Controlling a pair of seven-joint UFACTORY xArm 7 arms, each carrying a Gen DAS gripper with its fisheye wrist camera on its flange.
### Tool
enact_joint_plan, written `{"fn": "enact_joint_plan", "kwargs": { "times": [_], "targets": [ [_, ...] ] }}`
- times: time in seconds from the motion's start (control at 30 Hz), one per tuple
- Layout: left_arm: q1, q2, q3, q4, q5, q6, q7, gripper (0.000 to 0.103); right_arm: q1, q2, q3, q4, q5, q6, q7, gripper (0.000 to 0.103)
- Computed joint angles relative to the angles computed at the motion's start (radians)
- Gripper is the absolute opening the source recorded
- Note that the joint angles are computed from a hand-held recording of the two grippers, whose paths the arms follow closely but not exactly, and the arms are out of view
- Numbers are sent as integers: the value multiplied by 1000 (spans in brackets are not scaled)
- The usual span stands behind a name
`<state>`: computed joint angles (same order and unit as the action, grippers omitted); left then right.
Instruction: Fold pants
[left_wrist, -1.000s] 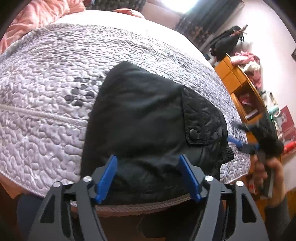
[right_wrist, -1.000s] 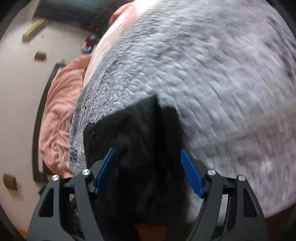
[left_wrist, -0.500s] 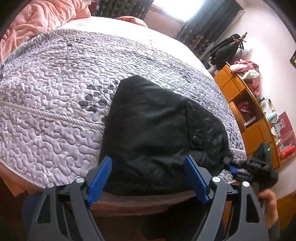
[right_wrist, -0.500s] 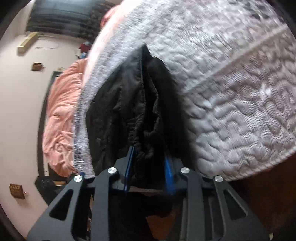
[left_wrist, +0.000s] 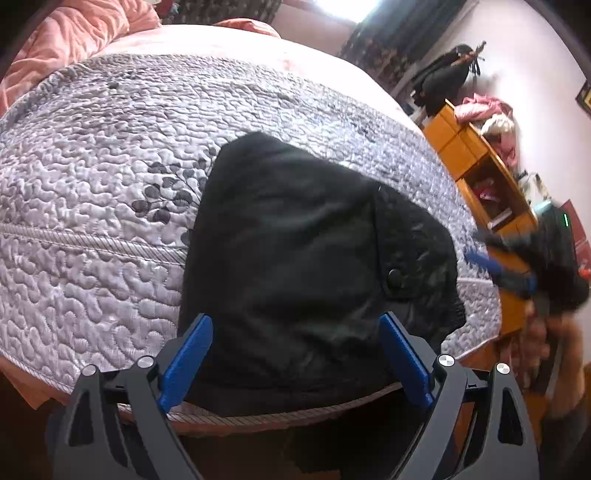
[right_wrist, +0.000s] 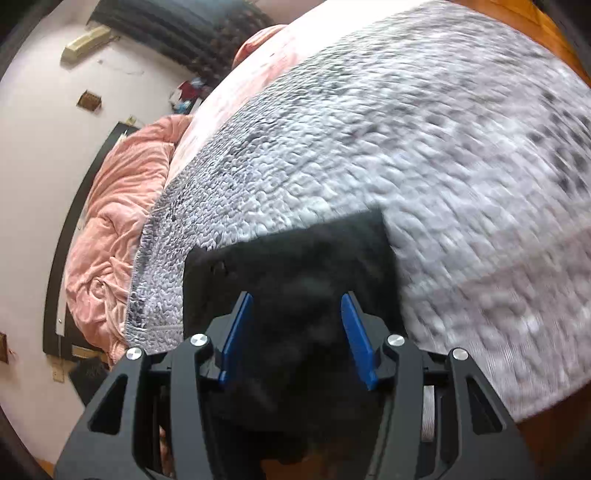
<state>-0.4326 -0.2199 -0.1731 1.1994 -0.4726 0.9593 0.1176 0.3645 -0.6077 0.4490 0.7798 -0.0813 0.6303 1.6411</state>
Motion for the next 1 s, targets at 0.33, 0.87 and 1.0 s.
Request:
{"fn": "enact_joint_plan", "kwargs": {
  "times": [0.33,0.87,1.0],
  "targets": [
    [18,51,19,39,-36,64,8,94,27,20,-71,-117,97,-170,-64,66],
    [125,120,84,139,-175,180,52,99,124,-14,66,-119,53,-163,121,91],
    [167,224,87,246,-241,274,71,99,155,-170,32,-220,100,-128,166,97]
  ]
}}
